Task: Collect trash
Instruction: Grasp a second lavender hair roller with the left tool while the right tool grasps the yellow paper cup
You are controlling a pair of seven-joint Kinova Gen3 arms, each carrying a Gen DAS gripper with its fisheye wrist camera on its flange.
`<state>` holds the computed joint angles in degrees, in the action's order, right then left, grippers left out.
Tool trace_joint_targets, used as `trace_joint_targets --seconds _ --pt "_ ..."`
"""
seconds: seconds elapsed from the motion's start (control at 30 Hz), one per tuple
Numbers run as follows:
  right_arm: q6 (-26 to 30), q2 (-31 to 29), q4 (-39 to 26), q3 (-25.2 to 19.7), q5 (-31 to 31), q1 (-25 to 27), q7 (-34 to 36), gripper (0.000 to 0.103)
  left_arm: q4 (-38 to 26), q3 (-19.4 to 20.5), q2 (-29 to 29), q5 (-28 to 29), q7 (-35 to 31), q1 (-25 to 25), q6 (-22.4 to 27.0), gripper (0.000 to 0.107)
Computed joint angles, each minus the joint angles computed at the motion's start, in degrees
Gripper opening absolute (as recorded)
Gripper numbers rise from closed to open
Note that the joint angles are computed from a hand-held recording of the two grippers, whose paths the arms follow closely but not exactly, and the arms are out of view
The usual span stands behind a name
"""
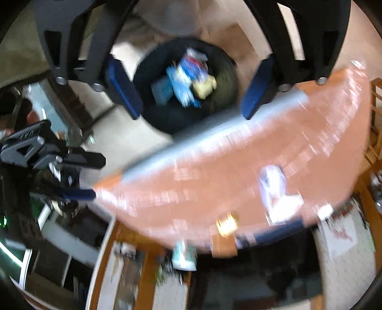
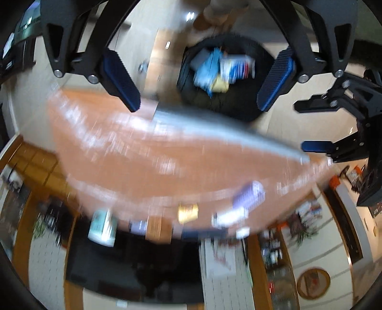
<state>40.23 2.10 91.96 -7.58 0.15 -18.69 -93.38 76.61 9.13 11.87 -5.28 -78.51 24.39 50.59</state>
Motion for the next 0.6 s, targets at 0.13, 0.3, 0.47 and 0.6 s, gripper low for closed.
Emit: trace_joint_targets --seconds 0.13,0.3,0.47,0.6 --pt "-7.3 0.2 -0.39 1.82 8.54 -3.37 -8.29 0.099 2.04 -4.33 -2.23 -7.42 8.18 3.11 -8.46 0.101" --pt "-2.66 5.55 -7.64 0.0 13.27 -2.97 -11.97 0.099 -4.67 -0.73 2.2 -0.87 5.81 -4.71 -4.72 0.101" --pt "1.42 12.05 -15.44 1.95 10.87 -4.25 -11.49 0.099 -11.24 -2.63 7.58 3.55 4.13 -6.56 0.8 0.101" --pt "5.71 17.81 -22.71 3.75 11.52 -5.96 -12.26 0.099 -15.75 -3.74 11.33 3.15 2.95 -6.95 4.33 0.101"
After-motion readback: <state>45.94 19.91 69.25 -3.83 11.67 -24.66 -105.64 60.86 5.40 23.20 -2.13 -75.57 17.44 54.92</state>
